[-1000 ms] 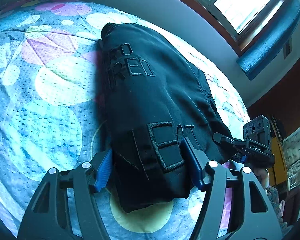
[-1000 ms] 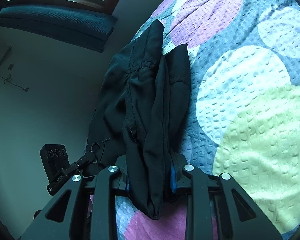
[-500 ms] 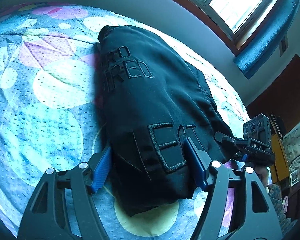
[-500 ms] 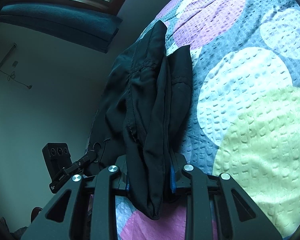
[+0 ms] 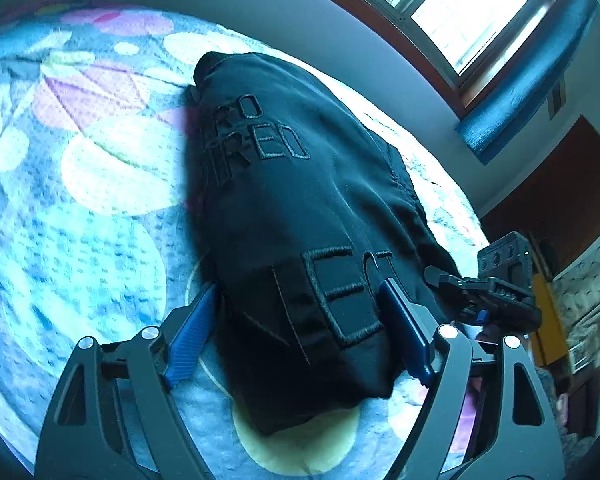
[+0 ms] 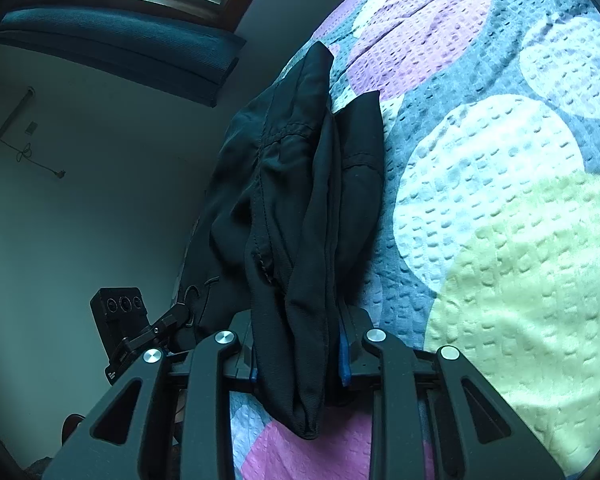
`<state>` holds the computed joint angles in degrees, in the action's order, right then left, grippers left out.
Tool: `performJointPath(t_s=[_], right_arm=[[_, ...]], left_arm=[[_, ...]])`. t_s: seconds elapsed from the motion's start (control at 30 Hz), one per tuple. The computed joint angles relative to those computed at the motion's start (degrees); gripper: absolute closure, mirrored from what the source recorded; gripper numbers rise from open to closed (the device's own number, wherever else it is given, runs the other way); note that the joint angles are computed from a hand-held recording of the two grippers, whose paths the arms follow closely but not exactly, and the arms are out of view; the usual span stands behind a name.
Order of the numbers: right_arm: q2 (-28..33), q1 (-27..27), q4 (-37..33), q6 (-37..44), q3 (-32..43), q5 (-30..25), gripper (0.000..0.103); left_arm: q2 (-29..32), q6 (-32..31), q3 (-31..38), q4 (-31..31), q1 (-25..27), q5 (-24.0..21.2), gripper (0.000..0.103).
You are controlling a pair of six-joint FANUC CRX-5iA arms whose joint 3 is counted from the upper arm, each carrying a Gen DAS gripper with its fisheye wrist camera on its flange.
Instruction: Fold small clothes
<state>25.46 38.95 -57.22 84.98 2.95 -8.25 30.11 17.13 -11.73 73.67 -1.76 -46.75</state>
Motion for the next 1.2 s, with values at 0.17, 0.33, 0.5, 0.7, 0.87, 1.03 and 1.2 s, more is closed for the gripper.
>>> performJointPath(t_s=[0.17, 0.33, 0.5, 0.7, 0.87, 1.03, 1.2], right_arm=[[0.1, -1.7, -5.9, 6.1, 0.6, -1.7, 0.076], [0.2, -2.6, -7.8, 8.7, 0.9, -2.7, 0.074], [0.2, -1.6, -3.9, 4.9, 0.9, -2.0, 0.075], [0.3, 0.0, 2.7, -2.2, 0.5, -0.5, 0.076], [0.5, 0.3, 2.6, -2.4, 0.6, 0.2, 0.076], [0.2, -0.1, -0.8, 0.8, 0.3, 0.5, 0.074], [-1.4, -0.2, -6.2, 5.5, -1.7, 2.4, 0.071]], left_arm=[[-2.9, -3.0, -3.3, -1.1, -0.5, 2.3, 0.018], [-0.3, 4.7, -0.2, -6.9, 1.0, -0.1, 0.021], [-1.0, 1.5, -1.1, -6.0, 0.5, 1.2, 0.031], [-1.8, 0.1, -2.1, -5.1, -0.3, 2.8, 0.033], [-2.4, -0.5, -2.7, -4.7, -0.8, 4.8, 0.026], [-3.0, 0.7, -3.2, -5.6, -1.0, 7.2, 0.016], [-5.7, 0.0, -6.4, -5.5, -1.7, 11.8, 0.012]])
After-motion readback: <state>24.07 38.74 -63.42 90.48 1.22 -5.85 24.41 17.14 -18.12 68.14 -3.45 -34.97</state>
